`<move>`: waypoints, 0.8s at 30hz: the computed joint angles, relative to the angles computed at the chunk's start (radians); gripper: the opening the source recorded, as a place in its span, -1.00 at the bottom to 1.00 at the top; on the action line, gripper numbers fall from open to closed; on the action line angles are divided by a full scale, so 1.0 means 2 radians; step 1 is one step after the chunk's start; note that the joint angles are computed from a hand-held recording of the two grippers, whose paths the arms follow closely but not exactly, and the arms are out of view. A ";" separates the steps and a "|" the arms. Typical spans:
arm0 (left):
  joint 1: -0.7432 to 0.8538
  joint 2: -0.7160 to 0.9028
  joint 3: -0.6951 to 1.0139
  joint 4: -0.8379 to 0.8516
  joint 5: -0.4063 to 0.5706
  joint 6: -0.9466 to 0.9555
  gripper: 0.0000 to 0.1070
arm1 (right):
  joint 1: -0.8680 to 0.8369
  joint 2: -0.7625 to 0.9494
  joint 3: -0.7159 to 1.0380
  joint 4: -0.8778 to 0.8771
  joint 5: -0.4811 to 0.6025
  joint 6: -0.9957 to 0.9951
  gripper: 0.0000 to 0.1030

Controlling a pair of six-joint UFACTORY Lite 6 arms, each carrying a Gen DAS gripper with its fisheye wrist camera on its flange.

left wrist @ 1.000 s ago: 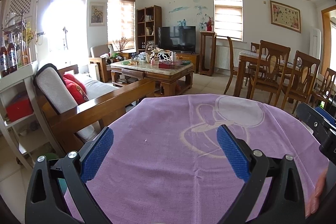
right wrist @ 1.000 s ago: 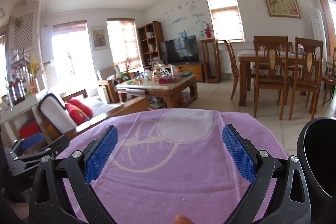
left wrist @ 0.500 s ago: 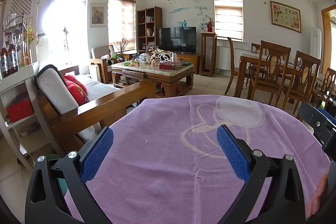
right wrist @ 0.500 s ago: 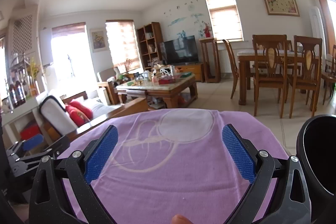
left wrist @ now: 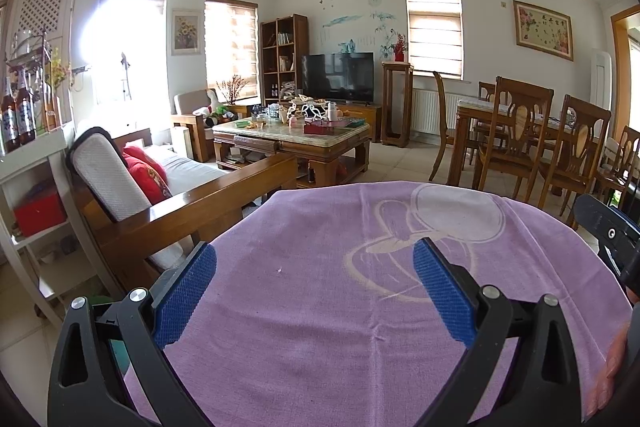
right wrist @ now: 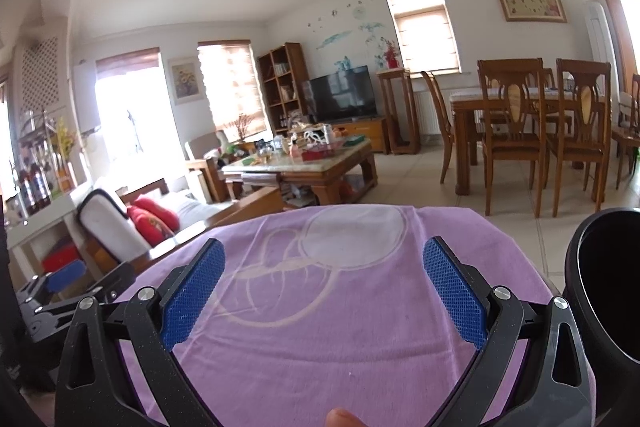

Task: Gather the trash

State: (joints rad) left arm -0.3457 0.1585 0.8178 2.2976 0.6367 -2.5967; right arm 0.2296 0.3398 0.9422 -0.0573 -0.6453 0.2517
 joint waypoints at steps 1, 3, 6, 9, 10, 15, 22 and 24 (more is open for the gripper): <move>0.001 0.000 0.000 0.001 0.000 0.000 0.83 | 0.000 0.000 0.000 0.002 0.000 -0.002 0.89; 0.001 0.000 0.001 0.002 -0.002 0.001 0.83 | 0.004 0.000 0.000 0.009 0.001 -0.005 0.89; 0.001 -0.001 0.001 0.001 -0.003 0.002 0.83 | 0.003 -0.001 0.000 0.007 0.001 -0.004 0.89; 0.000 -0.001 0.001 0.000 -0.003 0.003 0.83 | 0.005 -0.001 0.000 0.011 0.001 -0.006 0.89; 0.003 0.000 0.003 0.003 -0.005 0.002 0.83 | 0.007 -0.002 -0.001 0.014 0.000 -0.007 0.89; 0.007 0.001 0.006 0.006 -0.008 0.002 0.83 | 0.005 -0.002 -0.001 0.012 0.000 -0.006 0.89; 0.007 0.002 0.007 0.008 -0.008 0.002 0.83 | 0.004 -0.002 -0.002 0.008 0.001 -0.003 0.89; 0.007 0.002 0.007 0.006 -0.008 0.003 0.83 | 0.004 -0.003 -0.002 0.011 0.000 -0.005 0.89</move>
State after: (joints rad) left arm -0.3316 0.1620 0.8311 2.3090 0.6217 -2.5900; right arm 0.2384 0.3348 0.9389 -0.0350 -0.6453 0.2412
